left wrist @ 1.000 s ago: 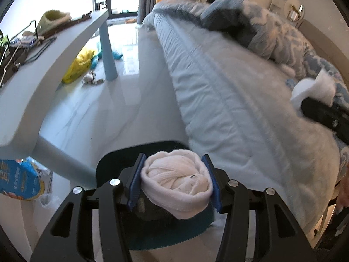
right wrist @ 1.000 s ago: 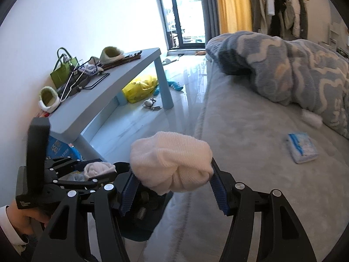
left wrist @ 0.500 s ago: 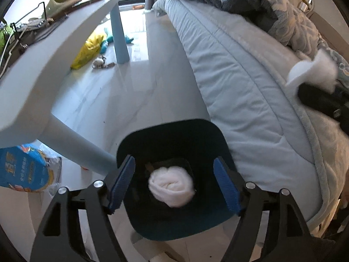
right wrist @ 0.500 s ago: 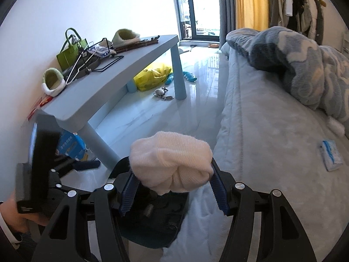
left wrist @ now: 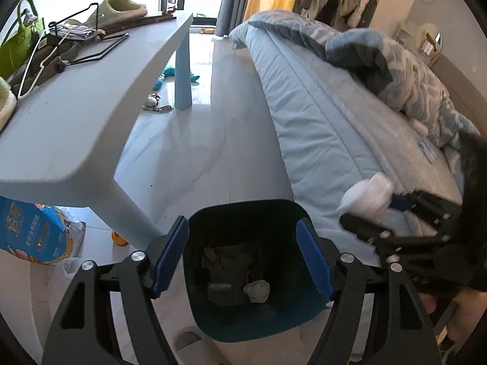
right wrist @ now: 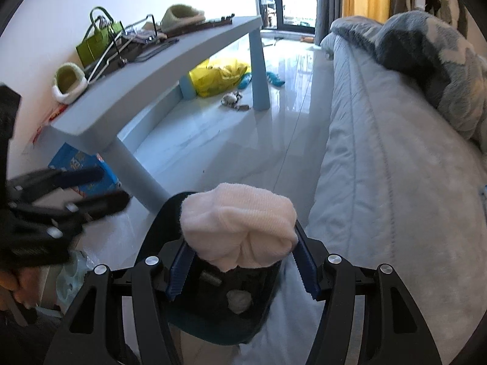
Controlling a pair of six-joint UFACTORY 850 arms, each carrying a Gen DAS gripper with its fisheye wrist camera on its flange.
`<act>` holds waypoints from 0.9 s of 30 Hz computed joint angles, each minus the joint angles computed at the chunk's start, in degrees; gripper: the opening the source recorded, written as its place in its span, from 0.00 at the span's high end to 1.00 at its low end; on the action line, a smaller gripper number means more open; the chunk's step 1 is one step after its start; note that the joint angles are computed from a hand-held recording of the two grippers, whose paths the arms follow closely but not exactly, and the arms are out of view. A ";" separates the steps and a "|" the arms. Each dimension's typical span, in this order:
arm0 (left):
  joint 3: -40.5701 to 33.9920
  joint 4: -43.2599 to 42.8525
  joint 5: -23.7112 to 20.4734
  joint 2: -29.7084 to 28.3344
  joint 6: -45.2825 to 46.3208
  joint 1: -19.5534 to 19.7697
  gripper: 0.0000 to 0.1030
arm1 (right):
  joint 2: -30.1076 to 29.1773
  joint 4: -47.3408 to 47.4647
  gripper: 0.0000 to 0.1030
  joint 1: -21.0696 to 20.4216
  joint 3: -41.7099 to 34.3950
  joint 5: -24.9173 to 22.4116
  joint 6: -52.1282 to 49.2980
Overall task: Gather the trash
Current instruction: 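Open the left tool over the bin while the right tool opens, dropping its sock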
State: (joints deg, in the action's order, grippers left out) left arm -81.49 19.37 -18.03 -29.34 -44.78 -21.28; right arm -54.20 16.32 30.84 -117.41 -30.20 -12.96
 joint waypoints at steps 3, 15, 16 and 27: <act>0.69 1.12 0.80 0.80 -1.90 0.33 0.34 | -1.32 -1.05 0.40 0.30 -1.48 -1.57 1.00; 2.12 6.01 5.14 3.87 -7.68 0.60 0.44 | -6.74 -6.16 0.40 1.61 -7.67 -8.90 3.74; 2.11 6.56 5.40 4.03 -8.08 0.51 0.44 | -6.94 -6.60 0.40 1.71 -7.84 -9.38 3.77; 2.23 8.17 6.66 4.66 -10.40 0.46 0.44 | -6.69 -10.90 0.30 2.38 -7.21 -11.69 4.29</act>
